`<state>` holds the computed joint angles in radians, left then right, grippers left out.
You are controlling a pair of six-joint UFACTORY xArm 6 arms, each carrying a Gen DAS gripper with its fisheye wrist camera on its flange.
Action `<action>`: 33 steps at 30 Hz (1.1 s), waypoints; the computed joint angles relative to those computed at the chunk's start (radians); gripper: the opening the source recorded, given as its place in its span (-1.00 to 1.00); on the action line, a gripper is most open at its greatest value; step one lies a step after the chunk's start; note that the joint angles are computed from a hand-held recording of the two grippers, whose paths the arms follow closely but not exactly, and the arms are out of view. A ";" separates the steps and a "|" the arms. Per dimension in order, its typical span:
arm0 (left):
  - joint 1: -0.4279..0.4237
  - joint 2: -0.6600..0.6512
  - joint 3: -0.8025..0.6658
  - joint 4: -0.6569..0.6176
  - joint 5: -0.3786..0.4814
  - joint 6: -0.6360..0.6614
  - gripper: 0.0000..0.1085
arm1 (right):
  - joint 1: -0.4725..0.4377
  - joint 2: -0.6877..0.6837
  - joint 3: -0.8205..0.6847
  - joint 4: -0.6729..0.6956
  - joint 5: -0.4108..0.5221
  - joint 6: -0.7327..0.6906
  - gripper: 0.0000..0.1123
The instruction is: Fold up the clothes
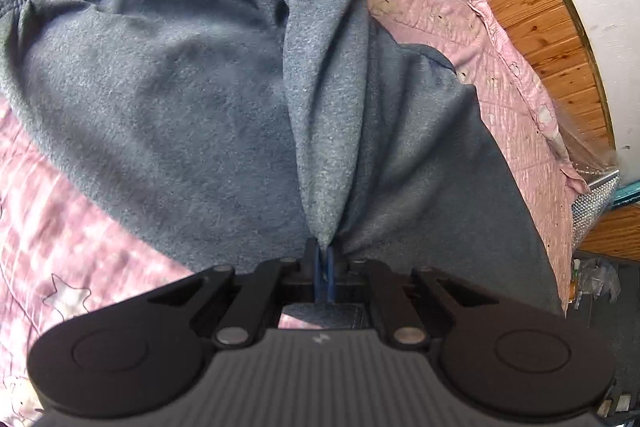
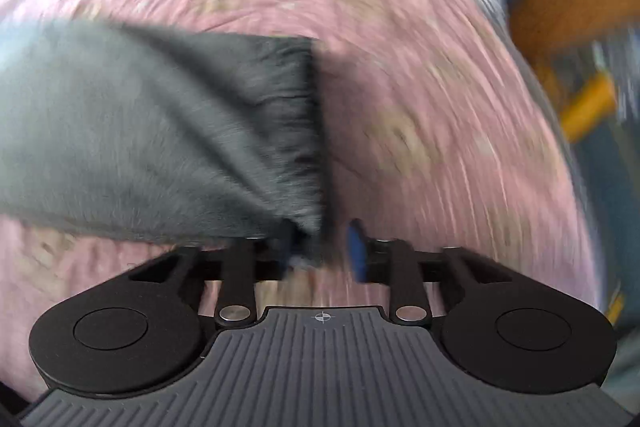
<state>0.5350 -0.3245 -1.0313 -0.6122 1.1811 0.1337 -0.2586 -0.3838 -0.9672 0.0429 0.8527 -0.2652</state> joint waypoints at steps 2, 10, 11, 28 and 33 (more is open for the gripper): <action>0.008 -0.003 0.004 -0.009 -0.002 0.007 -0.92 | -0.053 -0.065 0.010 0.141 0.036 -0.015 -0.25; -0.013 -0.036 0.030 0.051 -0.046 -0.092 -0.87 | -0.100 0.111 -0.279 0.371 0.331 -0.311 -0.25; -0.022 -0.047 0.036 0.070 -0.055 -0.127 -0.84 | -0.095 0.156 -0.336 0.320 0.423 -0.383 -0.30; -0.196 -0.085 0.056 0.336 -0.121 -0.448 -0.75 | -0.141 0.496 -0.466 0.685 0.291 -0.424 -0.70; -0.189 -0.108 0.082 0.336 -0.129 -0.450 -0.66 | -0.151 0.499 -0.545 0.805 0.201 -0.542 -0.91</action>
<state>0.3460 -0.4322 -0.9492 -0.2765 1.0520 -0.3162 -0.4093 0.1151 -1.5122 0.8483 1.0537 -0.8075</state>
